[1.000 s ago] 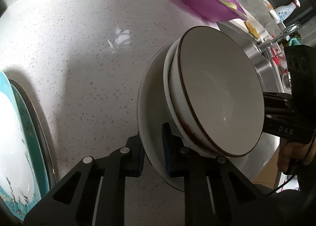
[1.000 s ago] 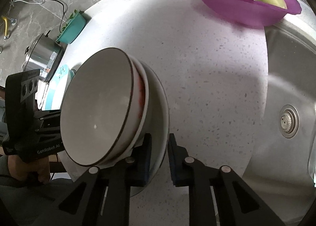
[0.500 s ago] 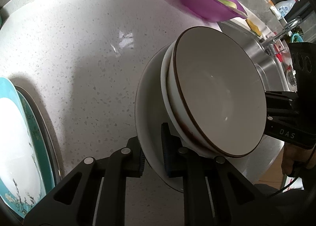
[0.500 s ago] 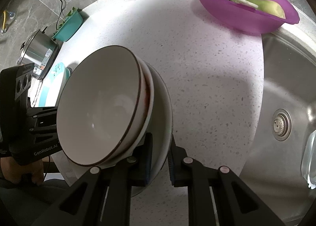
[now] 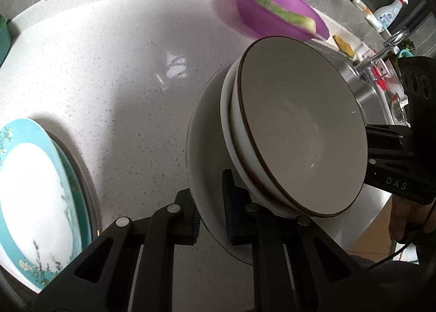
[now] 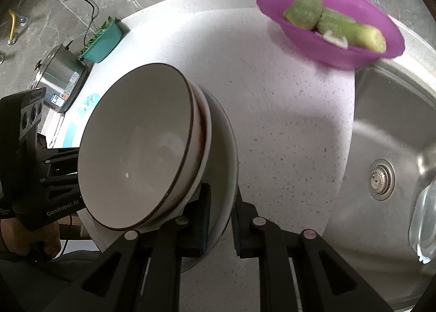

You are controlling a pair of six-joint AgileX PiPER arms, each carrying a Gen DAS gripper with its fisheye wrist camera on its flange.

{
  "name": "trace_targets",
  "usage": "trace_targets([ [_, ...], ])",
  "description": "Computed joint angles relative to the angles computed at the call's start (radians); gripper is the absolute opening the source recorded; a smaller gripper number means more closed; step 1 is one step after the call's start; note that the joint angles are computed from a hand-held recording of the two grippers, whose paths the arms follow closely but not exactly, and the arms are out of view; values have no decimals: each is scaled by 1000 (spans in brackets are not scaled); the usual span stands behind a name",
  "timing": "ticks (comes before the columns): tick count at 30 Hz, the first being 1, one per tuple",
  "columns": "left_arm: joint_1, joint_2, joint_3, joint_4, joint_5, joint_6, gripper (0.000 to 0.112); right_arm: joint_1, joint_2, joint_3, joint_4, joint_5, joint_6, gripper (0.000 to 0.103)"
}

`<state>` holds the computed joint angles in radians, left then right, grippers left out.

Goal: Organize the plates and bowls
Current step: 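Lift and tilt the held bowl stack up from the counter, then carry the nested white bowls over the teal plate stack and lower them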

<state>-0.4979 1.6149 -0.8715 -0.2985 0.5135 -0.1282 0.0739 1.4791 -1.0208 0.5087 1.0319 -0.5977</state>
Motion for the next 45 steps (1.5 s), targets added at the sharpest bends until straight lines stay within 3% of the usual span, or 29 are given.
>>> trace_targets([
  [14, 37, -248, 44, 126, 180, -193, 12, 92, -3, -163, -15, 141, 42, 15],
  [20, 146, -368, 83, 99, 258, -130, 12, 188, 14, -232, -37, 152, 107, 15],
  [27, 391, -499, 127, 21, 383, 80, 12, 340, 63, -327, -66, 140, 219, 15],
  [33, 749, -549, 128, -92, 523, 423, 12, 473, 133, -432, -99, 126, 327, 15],
  [38, 1044, -511, 105, -158, 623, 704, 12, 581, 203, -524, -138, 114, 422, 15],
  [45, 1241, -383, 81, -176, 622, 922, 12, 693, 313, -628, -179, 97, 531, 15],
])
